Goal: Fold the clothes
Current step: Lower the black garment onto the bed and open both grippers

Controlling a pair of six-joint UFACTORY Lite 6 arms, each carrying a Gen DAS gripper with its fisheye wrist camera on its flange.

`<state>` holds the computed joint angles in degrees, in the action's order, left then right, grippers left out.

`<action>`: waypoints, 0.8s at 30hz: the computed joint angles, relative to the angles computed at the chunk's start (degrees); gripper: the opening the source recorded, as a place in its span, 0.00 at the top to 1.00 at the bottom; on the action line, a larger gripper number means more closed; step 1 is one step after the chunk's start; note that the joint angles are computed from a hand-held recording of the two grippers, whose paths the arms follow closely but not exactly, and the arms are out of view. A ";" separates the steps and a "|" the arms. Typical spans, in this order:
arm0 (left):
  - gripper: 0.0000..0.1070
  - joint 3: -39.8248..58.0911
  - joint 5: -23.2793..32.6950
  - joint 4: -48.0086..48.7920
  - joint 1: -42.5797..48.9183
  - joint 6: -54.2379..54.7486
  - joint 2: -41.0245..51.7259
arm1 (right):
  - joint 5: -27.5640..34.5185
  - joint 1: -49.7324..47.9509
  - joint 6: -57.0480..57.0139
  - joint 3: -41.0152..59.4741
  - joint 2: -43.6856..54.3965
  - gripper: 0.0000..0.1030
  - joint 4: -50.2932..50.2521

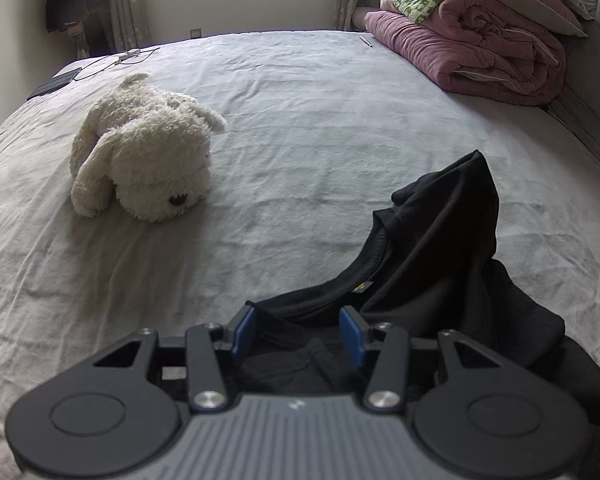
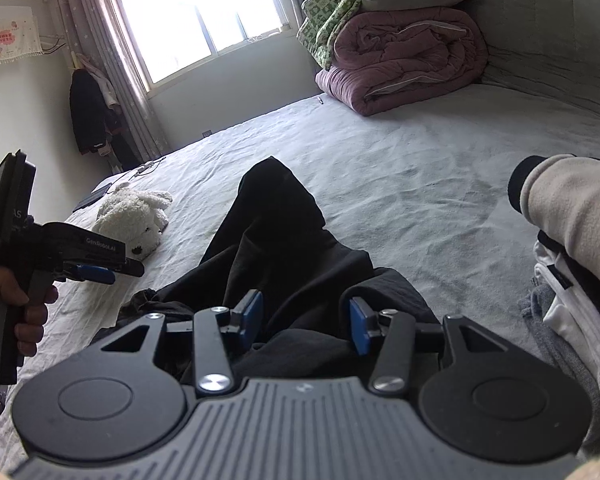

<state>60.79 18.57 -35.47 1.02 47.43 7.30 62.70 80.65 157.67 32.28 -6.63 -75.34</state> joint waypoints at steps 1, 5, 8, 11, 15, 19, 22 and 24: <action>0.55 -1.17 0.38 -1.68 1.36 2.34 -0.73 | -0.12 0.15 -0.42 0.98 0.88 0.51 -0.10; 0.55 -5.48 2.62 -8.28 7.48 11.68 -3.29 | -0.40 0.34 -2.76 5.60 5.30 0.50 -0.48; 0.55 -8.24 5.60 -13.58 13.19 19.52 -4.85 | -0.87 0.22 -4.54 9.48 8.95 0.50 -1.06; 0.53 -10.98 9.29 -19.58 19.70 29.02 -5.95 | -1.14 0.05 -5.65 12.78 11.98 0.49 -1.85; 0.48 -12.43 13.58 -27.12 29.08 40.95 -3.29 | -0.52 0.47 -8.27 17.44 16.18 0.49 -2.49; 0.50 -9.94 18.48 -30.36 35.81 46.61 3.77 | -4.59 -0.55 -6.86 17.69 16.92 0.49 -7.50; 0.54 -8.80 23.47 -34.25 38.91 51.84 8.51 | -11.58 -2.72 -1.72 15.51 15.89 0.49 -17.05; 0.57 -8.09 26.31 -36.82 40.02 53.35 11.20 | -15.00 -3.95 -2.07 16.76 17.33 0.49 -19.89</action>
